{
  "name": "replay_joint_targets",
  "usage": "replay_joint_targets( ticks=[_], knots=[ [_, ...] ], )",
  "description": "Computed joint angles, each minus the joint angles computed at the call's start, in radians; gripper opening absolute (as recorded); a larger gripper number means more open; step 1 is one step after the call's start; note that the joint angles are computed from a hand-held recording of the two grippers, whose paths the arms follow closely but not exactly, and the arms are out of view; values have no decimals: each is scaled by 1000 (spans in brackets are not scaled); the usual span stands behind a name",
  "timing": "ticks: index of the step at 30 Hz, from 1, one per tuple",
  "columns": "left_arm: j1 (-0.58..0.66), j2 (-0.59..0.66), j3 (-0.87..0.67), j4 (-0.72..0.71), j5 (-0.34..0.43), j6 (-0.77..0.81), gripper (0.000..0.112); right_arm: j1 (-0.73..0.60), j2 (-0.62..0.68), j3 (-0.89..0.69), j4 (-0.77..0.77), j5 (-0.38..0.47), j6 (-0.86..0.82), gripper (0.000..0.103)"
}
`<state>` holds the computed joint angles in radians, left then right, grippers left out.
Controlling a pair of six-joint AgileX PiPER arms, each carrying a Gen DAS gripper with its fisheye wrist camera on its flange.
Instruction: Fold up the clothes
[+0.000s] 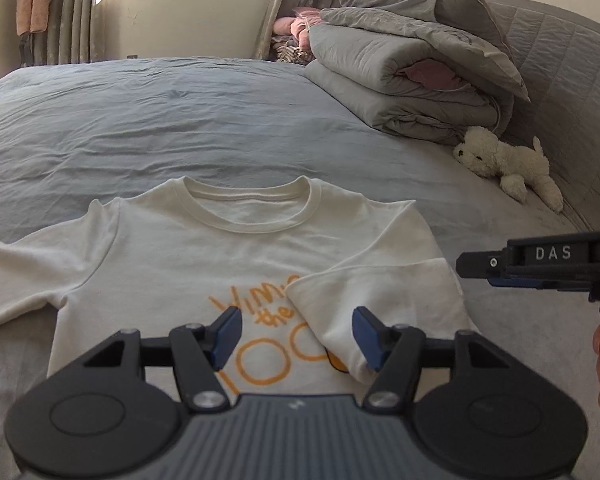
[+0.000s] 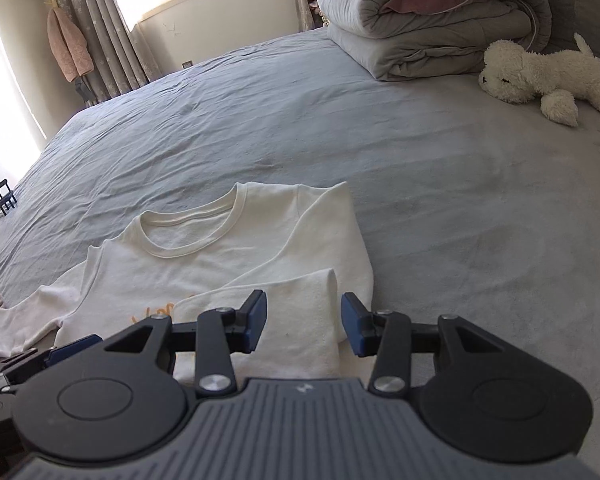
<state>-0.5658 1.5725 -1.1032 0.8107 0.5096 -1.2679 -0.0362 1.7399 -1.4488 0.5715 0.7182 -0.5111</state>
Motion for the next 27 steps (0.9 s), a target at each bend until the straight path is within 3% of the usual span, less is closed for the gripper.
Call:
replay_joint_targets(
  ticks=[6, 10, 14, 17, 21, 27],
  knots=[
    [-75, 107, -96, 83, -2, 46, 64, -22, 13, -26, -47, 10, 25, 45],
    [-93, 162, -136, 63, -36, 136, 64, -37, 21, -44, -47, 22, 33, 45],
    [-118, 210, -164, 79, -16, 156, 61, -51, 34, -64, -25, 55, 40, 45],
    [-129, 227, -165, 127, 10, 96, 36, -49, 34, -66, -24, 62, 41, 45],
    [-80, 162, -95, 128, -71, -23, 1, -50, 28, -63, -16, 63, 30, 45],
    [-6, 74, -12, 168, -96, -239, 0, -49, 34, -70, -19, 71, 30, 45]
  ],
)
